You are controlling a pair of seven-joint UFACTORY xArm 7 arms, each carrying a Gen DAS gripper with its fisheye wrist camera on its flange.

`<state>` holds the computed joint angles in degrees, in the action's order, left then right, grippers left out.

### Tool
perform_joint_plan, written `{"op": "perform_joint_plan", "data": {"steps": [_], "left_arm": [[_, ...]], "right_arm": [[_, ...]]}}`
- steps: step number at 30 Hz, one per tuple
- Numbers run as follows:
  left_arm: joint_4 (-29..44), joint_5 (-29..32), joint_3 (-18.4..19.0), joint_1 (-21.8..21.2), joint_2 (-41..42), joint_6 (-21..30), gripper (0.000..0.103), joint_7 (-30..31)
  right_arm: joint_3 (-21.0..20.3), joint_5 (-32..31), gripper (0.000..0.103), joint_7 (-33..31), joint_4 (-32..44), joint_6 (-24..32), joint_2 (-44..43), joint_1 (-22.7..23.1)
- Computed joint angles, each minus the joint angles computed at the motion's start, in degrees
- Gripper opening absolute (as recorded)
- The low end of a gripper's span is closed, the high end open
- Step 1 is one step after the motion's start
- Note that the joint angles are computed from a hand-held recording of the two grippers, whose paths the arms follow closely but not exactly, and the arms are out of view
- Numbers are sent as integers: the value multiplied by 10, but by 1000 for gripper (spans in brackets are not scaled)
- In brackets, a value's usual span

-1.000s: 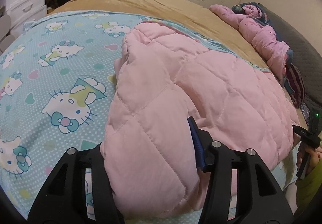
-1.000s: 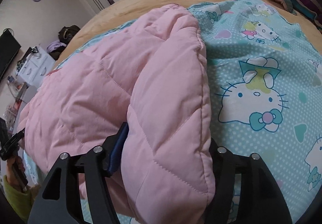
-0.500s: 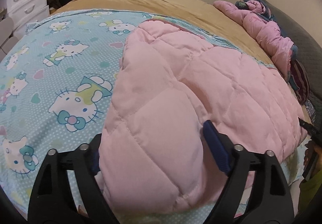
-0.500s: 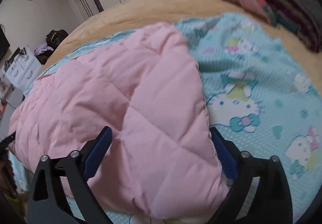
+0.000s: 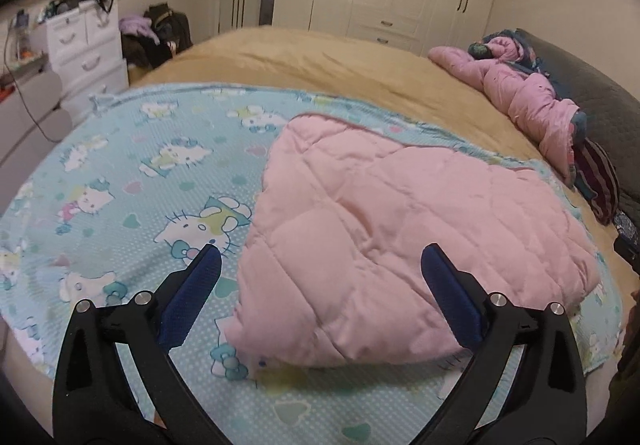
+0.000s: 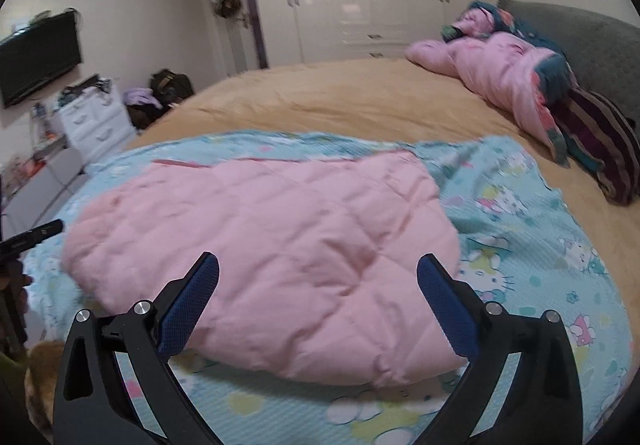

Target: Fold large clothes

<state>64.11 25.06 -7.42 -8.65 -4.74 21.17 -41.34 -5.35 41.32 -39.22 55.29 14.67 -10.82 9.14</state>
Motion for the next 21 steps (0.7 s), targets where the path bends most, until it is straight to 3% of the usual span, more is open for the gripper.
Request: {"op": "perform_joint_plan", "data": {"steps": [7, 21], "left_arm": [[-40, 90, -40, 8, -59, -8, 94, -88], [-120, 152, -126, 47, -150, -22, 94, -195]], "right_arm": [[-5, 5, 99, -8, -51, -6, -78, 38], [-36, -61, 99, 54, -177, -61, -205, 127]]}}
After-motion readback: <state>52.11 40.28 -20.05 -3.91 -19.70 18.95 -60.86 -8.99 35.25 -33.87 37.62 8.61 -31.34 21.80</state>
